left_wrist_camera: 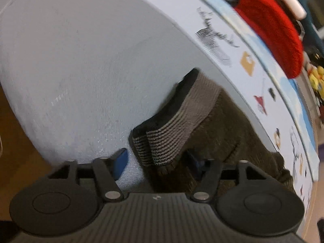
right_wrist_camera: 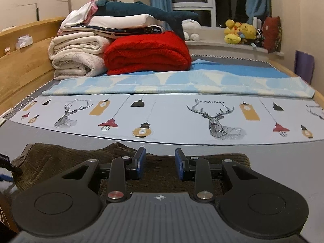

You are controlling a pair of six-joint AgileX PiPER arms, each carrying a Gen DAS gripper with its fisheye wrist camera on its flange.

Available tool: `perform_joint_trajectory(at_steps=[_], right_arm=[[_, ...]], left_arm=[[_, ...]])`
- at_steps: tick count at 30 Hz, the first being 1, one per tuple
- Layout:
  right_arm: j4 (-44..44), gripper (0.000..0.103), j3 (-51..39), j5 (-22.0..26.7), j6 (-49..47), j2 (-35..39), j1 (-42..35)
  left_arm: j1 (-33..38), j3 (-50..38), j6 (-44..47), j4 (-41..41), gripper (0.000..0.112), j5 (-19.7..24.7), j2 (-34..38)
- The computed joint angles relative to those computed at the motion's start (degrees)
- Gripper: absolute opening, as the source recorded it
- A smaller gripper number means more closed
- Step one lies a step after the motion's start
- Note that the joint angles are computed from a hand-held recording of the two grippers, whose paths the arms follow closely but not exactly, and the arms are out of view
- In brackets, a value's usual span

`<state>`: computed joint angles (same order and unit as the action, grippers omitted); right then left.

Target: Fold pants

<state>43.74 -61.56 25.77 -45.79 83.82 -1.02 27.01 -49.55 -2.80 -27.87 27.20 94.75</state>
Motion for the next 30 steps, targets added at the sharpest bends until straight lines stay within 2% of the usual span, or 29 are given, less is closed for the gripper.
perform_joint_trajectory(at_steps=[2, 3, 5, 6, 8, 10, 11, 13, 14, 16, 19, 21, 24, 26, 28, 29, 30], right_arm=[[0.7, 0.033, 0.0, 0.4, -0.2, 0.1, -1.5], [0.9, 0.033, -0.2, 1.1, 0.0, 0.1, -2.6], [1.6, 0.033, -0.4, 2.0, 0.0, 0.2, -4.6], [0.8, 0.033, -0.7, 2.4, 1.0, 0.3, -5.7], [-1.6, 0.033, -1.4, 2.8, 3.9, 0.7, -7.6], [-3.5, 0.033, -2.6, 4.2, 7.5, 1.4, -9.8], [-3.3, 0.033, -3.2, 5.3, 8.4, 1.8, -11.6], [-3.2, 0.033, -4.1, 7.2, 9.2, 2.6, -14.5], [-3.7, 0.033, -4.4, 7.7, 9.8, 3.0, -15.7], [-2.5, 0.033, -5.1, 9.5, 9.0, 3.9, -18.7], [0.2, 0.032, -5.4, 11.1, 6.3, 5.1, -22.7], [1.5, 0.031, -5.4, 11.2, 4.5, 5.6, -24.9], [3.2, 0.031, -5.7, 11.7, 3.6, 6.6, -28.8], [3.7, 0.032, -6.4, 12.2, 4.6, 7.6, -31.0], [4.1, 0.034, -7.2, 12.9, 6.0, 8.7, -32.6], [4.3, 0.035, -7.6, 13.5, 6.8, 9.3, -33.3], [4.7, 0.04, -8.1, 14.7, 7.3, 10.0, -33.8]], left_arm=[[-0.8, 1.0, -0.7, -0.8, 0.081, -2.8, 0.3], [-2.1, 1.2, -3.3, 2.0, 0.081, -4.3, 0.3], [-6.3, 1.9, -13.7, 12.8, 0.056, -7.7, -0.3], [-7.7, 2.4, -19.5, 18.5, 0.052, -8.7, -1.0], [-10.3, 3.3, -30.9, 30.0, 0.037, -9.4, -3.1], [-13.9, 3.5, -42.4, 41.4, 0.032, -8.5, -6.3], [-16.9, 2.4, -47.9, 47.2, 0.031, -6.5, -8.3], [-26.8, -2.5, -59.3, 58.6, 0.03, 3.2, -10.4], [-32.5, -4.7, -64.3, 64.3, 0.029, 6.6, -11.0], [-43.9, -9.2, -68.6, 73.9, 0.028, 10.5, -10.2], [-61.1, -21.2, -70.6, 82.1, 0.027, 18.3, -3.0], [-71.9, -30.4, -71.3, 87.5, 0.027, 22.0, 4.1], [-80.7, -44.8, -64.5, 86.0, 0.032, 21.0, 16.2], [-82.2, -53.1, -53.3, 76.0, 0.051, 16.7, 24.4], [-81.8, -54.9, -44.2, 66.0, 0.052, 12.7, 27.9], [-81.6, -54.1, -42.9, 63.9, 0.053, 12.1, 27.5], [-81.1, -51.5, -44.0, 64.1, 0.055, 10.8, 25.7]])
